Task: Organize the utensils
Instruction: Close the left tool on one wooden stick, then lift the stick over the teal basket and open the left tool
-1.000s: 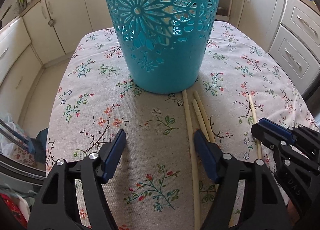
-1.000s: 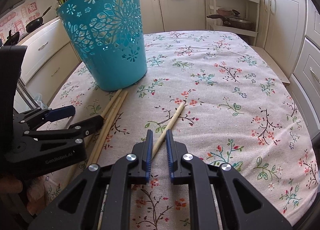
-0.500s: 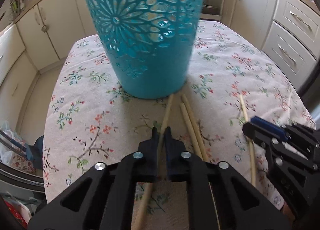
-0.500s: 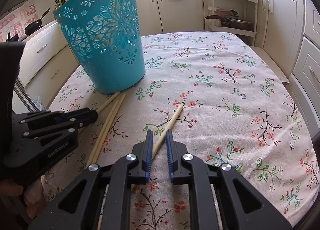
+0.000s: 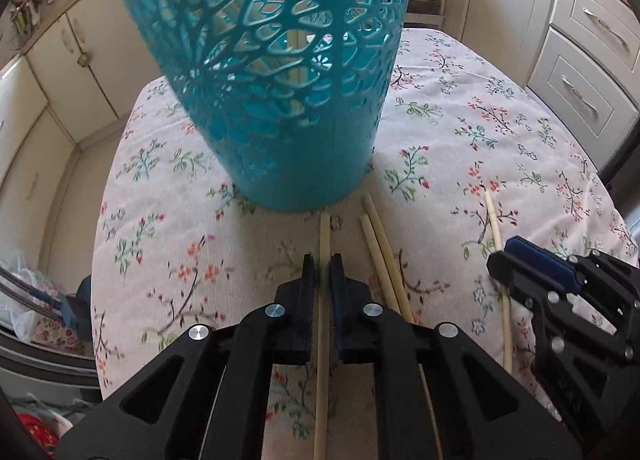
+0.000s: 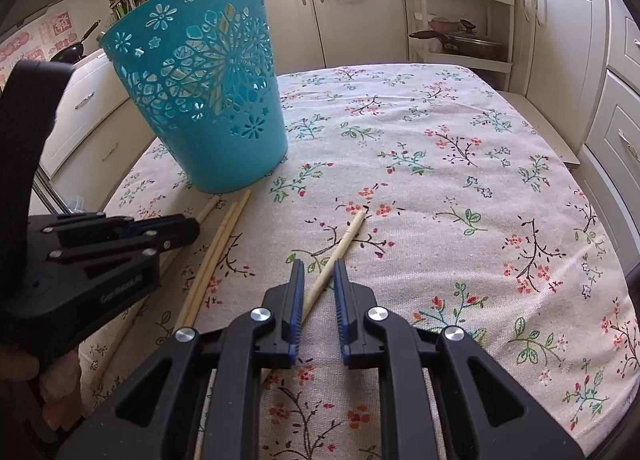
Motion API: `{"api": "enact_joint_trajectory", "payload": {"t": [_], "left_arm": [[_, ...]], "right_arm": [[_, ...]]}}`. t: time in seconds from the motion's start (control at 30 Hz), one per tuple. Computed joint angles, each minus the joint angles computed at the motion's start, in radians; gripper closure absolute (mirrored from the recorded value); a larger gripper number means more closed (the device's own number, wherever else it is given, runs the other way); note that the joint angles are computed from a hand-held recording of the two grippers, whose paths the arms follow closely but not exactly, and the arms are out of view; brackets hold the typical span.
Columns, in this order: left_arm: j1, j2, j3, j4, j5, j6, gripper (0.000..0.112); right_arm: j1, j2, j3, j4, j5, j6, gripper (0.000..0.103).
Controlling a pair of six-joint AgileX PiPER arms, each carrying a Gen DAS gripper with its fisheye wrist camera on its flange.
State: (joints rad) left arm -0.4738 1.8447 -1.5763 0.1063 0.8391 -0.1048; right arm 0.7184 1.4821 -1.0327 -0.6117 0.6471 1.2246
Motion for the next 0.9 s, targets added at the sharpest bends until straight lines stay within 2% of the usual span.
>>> {"api": "enact_joint_trajectory", "payload": {"t": [0.17, 0.37, 0.57, 0.73, 0.9], "left_arm": [[0.002, 0.002, -0.011, -0.029, 0.015, 0.053, 0.107], [0.002, -0.059, 0.023, -0.062, 0.035, 0.119, 0.107], [0.102, -0.169, 0.011, -0.265, 0.121, 0.285, 0.107], [0.192, -0.203, -0.148, -0.384, 0.203, 0.322, 0.107], [0.241, -0.162, -0.375, -0.438, 0.228, 0.274, 0.107]], "right_arm": [[-0.005, 0.0, 0.002, 0.004, -0.012, -0.003, 0.084], [-0.003, 0.003, -0.001, 0.004, -0.013, -0.008, 0.082], [-0.002, 0.003, 0.0, 0.007, -0.019, -0.009, 0.079], [0.015, 0.009, -0.009, -0.006, 0.001, -0.008, 0.076], [0.024, 0.014, -0.016, -0.012, 0.015, -0.014, 0.074]]}}
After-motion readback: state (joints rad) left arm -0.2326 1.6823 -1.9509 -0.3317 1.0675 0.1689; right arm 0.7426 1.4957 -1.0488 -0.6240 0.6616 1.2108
